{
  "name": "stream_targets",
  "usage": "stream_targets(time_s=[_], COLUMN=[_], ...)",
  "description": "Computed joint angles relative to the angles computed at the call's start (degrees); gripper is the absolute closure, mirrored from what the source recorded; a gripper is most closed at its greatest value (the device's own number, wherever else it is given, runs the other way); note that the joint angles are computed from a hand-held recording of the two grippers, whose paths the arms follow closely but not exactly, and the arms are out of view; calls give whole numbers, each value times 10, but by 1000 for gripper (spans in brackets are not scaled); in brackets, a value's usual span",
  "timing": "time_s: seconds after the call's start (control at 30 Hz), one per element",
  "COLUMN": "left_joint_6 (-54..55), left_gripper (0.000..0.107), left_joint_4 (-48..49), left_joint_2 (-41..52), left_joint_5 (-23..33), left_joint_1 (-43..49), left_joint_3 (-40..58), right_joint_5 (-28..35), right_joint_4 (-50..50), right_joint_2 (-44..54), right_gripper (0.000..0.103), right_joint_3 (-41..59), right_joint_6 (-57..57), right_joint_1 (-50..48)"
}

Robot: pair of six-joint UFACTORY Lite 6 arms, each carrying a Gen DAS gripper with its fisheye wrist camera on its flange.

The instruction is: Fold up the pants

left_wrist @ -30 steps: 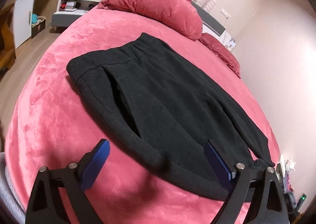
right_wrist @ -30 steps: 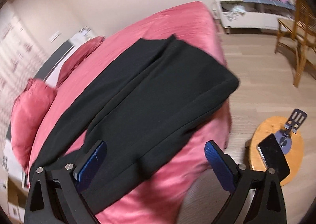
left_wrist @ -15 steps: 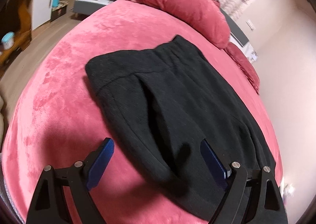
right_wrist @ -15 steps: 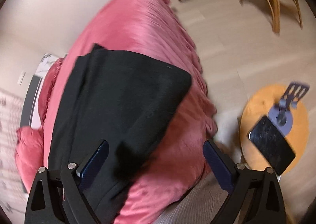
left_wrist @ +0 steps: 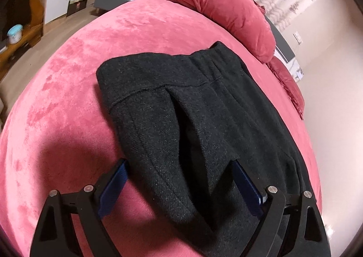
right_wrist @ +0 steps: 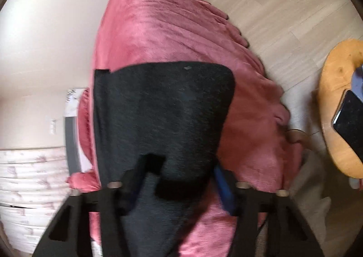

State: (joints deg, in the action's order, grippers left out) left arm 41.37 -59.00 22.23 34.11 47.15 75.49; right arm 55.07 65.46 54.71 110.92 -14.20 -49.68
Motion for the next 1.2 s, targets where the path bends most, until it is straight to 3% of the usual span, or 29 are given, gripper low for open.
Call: stream_targets(time_s=[0.07,0.13,0.53,0.6,0.67,0.7,0.9,0.93,0.97,1.0,1.03,1.1,1.17,1.2], left_joint_6=[-17,-24,7,8,-7,-21,-134,-152,-162,-149,-120,-90,-52,-43], left_gripper=[17,17,15,12,10,9,12,16,28,37,54,67,86,87], left_joint_4=[13,15,-3,-16,-18,-10,107,133,152,147,128,118,80,66], left_joint_2=[7,9,7,16,24,28,52,55,56,54,48,33,32,32], left_joint_5=[-2,-1,-27,-26,-31,-33,-33,-27,-16,-3,14,27,57,68], left_joint_1=[-5,-4,-3,-2,-6,-9,-33,-36,-36,-33,-26,-17,6,14], left_joint_3=[11,16,2,6,15,21,67,76,83,85,80,67,64,63], right_joint_5=[-5,0,-27,-16,10,21,35,40,45,49,43,32,28,34], right_joint_4=[-13,-2,23,33,28,9,-15,-4,1,-2,-6,8,27,39], right_joint_2=[-20,-42,-116,-103,-71,-51,21,30,35,37,26,-5,-34,-45], right_gripper=[85,94,96,91,64,58,56,65,82,88,93,95,97,97], right_joint_3=[-7,-21,-107,-105,-73,-44,38,44,48,53,44,13,-14,-24], right_joint_6=[-16,-51,-112,-127,-137,-119,-35,-28,-24,-16,-21,-55,-82,-91], right_joint_1=[-2,-15,-71,-68,-64,-58,-32,-30,-29,-27,-28,-34,-43,-51])
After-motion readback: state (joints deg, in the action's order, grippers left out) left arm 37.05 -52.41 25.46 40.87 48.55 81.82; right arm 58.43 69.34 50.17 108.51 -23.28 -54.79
